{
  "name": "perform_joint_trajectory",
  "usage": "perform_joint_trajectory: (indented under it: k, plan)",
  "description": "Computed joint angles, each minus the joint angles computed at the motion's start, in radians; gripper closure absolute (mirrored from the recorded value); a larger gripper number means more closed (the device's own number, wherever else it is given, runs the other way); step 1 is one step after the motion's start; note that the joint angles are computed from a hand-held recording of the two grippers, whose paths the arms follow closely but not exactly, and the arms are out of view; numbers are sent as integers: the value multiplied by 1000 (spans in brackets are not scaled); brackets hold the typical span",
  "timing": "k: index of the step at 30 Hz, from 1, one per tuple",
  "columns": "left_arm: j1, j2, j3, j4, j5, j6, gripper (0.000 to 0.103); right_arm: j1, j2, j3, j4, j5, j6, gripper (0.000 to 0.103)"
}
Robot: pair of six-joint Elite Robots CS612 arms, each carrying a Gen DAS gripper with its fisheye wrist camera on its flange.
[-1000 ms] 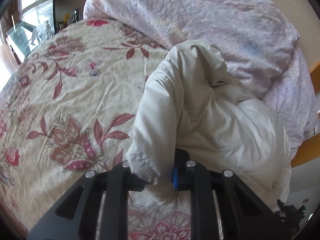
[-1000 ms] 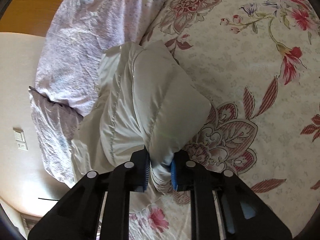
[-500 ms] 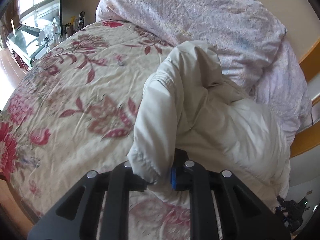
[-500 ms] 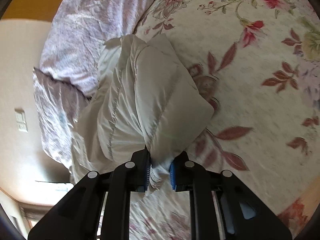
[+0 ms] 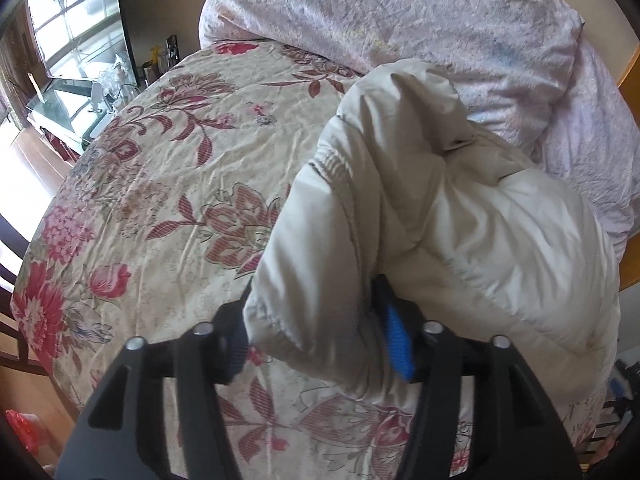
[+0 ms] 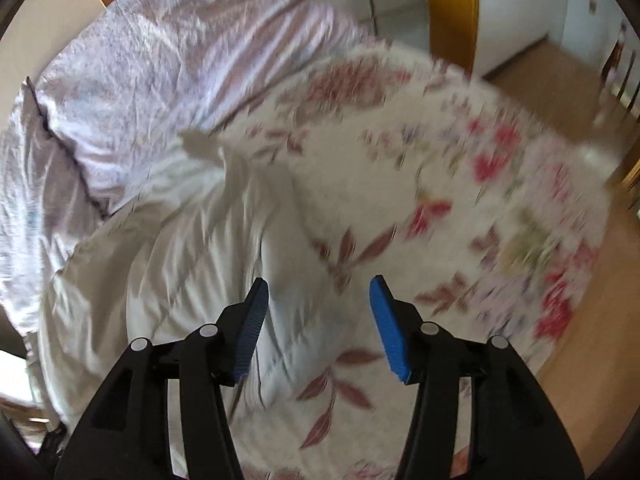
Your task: Fold large clothes
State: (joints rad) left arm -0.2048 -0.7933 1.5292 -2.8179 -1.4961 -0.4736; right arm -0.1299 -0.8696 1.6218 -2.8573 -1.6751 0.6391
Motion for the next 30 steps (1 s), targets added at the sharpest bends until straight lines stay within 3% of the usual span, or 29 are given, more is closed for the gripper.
perform_joint_trajectory:
  k: [2,4,7,12,17,20,26,30]
  plan:
    - [0,-1,-2,13,2,4,35,10,5,-22,-15,-17,-43,48]
    - [1,-3,-1,21,-1,6,28,21,14,-47,-44,20,-111,48]
    - [3,-3,-1,27,-16,1,25,39,33,-94,-64,214,-253,48]
    - [7,-4,3,25,-43,-17,23,88,66,-168,-3,345,-417,49]
    - [13,-4,7,20,-81,-40,21,122,112,-247,118,335,-474,49]
    - [16,-3,7,17,-104,-52,19,142,137,-282,194,278,-512,47]
    - [16,7,-5,10,-134,-86,16,164,165,-293,173,193,-544,44]
    - [15,20,-24,11,-143,-104,15,167,168,-280,132,180,-544,44]
